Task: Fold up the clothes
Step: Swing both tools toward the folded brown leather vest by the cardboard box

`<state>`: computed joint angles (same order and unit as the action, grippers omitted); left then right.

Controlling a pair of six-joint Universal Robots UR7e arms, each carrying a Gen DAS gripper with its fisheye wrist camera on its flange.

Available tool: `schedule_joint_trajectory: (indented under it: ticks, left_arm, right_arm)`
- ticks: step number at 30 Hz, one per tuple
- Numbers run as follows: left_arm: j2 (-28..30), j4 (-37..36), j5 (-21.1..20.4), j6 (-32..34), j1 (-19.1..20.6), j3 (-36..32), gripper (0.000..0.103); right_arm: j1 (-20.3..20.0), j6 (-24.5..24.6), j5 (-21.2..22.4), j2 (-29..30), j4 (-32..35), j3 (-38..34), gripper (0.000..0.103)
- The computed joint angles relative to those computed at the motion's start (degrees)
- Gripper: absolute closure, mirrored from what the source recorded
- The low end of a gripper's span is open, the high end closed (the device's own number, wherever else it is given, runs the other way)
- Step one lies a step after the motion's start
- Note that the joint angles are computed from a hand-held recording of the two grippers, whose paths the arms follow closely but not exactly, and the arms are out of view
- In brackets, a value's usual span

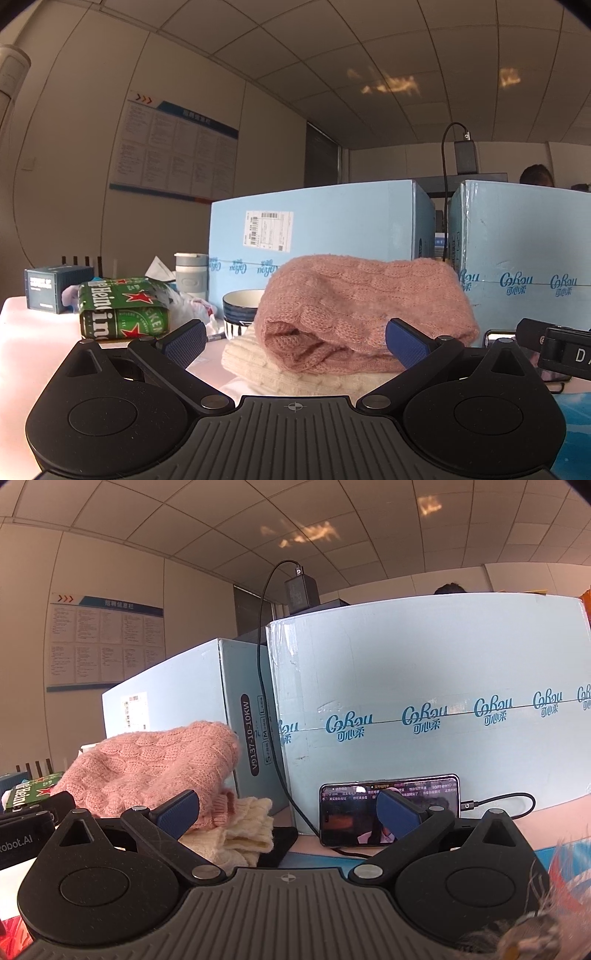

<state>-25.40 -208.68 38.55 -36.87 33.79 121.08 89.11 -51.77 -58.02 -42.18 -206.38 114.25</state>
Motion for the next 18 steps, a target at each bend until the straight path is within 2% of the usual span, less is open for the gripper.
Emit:
schedule_joint_trajectory:
  ticks: [4,6,9,12,18]
  left_arm:
    - [-0.58,-0.02,-1.67,-0.58,-0.25,0.9,0.0]
    - [-0.55,0.42,-1.72,-1.14,-0.38,1.13,0.0]
    - [-0.35,0.59,-1.38,-1.57,-0.48,1.09,0.0]
    - [-0.78,0.26,-3.05,-1.53,-0.91,1.69,0.0]
    - [-1.6,4.02,-4.82,-4.51,-1.49,3.54,0.0]
  right_arm:
    - [-0.17,2.68,-0.64,0.25,-2.78,0.19,0.0]
    - [-0.06,3.89,-2.15,-0.63,-1.87,0.58,0.0]
    - [-0.15,6.09,-4.19,-3.32,2.3,1.49,0.0]
    - [-0.46,7.42,-6.7,-7.06,7.12,2.65,0.0]
    - [-4.01,9.08,-6.24,-14.51,15.27,4.15,0.0]
